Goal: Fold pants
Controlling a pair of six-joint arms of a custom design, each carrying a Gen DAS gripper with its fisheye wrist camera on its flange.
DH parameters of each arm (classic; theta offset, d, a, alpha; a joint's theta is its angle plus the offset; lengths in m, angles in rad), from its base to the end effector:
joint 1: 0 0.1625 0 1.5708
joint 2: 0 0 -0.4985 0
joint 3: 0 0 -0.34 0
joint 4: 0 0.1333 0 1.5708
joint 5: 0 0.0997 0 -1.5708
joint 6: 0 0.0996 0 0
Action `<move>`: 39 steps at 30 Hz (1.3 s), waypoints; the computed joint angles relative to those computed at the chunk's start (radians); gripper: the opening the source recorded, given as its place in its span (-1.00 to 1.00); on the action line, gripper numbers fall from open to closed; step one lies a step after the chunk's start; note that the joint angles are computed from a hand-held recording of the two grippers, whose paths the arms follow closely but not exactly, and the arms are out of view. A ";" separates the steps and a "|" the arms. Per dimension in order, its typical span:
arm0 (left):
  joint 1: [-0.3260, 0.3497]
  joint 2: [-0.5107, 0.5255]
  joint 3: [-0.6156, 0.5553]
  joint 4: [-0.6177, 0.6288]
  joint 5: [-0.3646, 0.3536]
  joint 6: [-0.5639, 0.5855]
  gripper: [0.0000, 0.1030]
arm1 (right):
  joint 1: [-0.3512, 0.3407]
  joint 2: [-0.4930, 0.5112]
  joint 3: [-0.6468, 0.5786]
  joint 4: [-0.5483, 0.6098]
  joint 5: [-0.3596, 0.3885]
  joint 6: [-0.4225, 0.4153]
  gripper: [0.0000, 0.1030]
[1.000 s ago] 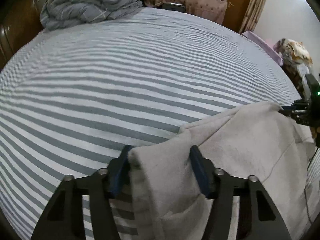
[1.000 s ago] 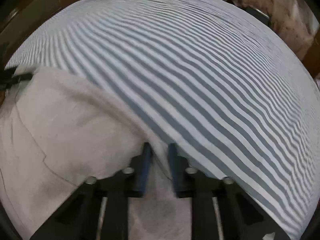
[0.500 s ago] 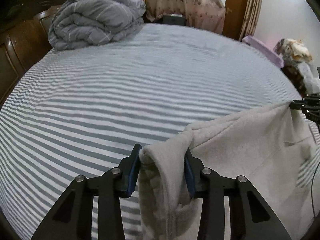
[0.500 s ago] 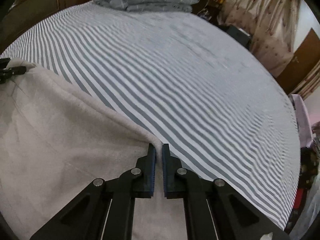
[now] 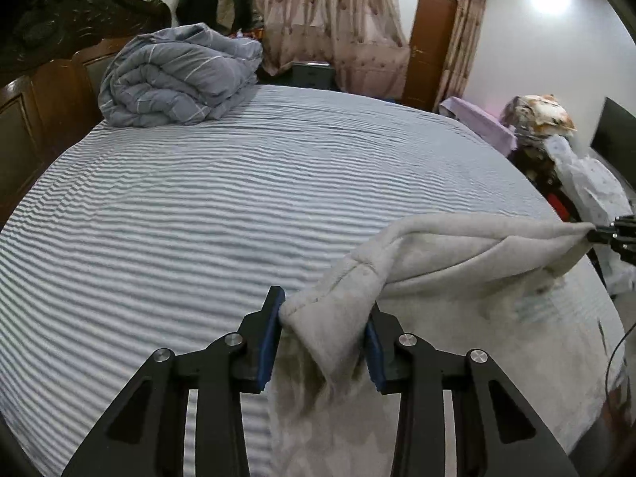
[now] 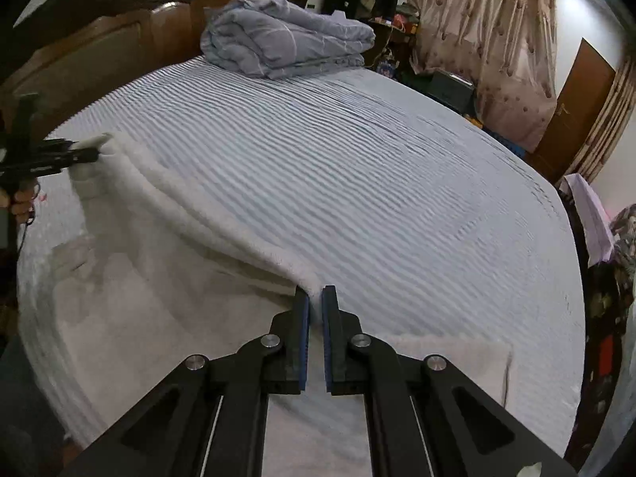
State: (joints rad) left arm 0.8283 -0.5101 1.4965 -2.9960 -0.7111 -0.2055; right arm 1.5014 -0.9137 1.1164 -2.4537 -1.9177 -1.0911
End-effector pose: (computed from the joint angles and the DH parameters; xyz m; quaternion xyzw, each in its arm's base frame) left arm -0.3469 -0.6867 0.1058 0.1479 0.8795 -0.3617 0.2716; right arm 0.0455 -0.7790 0.4786 0.4038 -0.8382 0.1856 0.3162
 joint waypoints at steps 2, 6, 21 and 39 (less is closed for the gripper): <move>-0.023 -0.031 0.090 -0.030 -0.007 -0.036 -0.28 | -0.015 -0.071 0.123 -0.030 0.019 0.011 -0.92; -0.059 -0.066 0.228 -0.040 -0.016 -0.121 -0.30 | -0.061 -0.199 0.351 -0.058 0.041 0.040 -0.92; -0.093 -0.175 0.573 -0.093 -0.224 -0.673 0.07 | -0.156 -0.183 0.635 -0.342 -0.081 -0.047 -0.90; -0.089 -0.061 0.420 -0.041 -0.090 -0.902 -0.23 | -0.163 -0.171 0.648 -0.367 -0.090 0.036 -0.68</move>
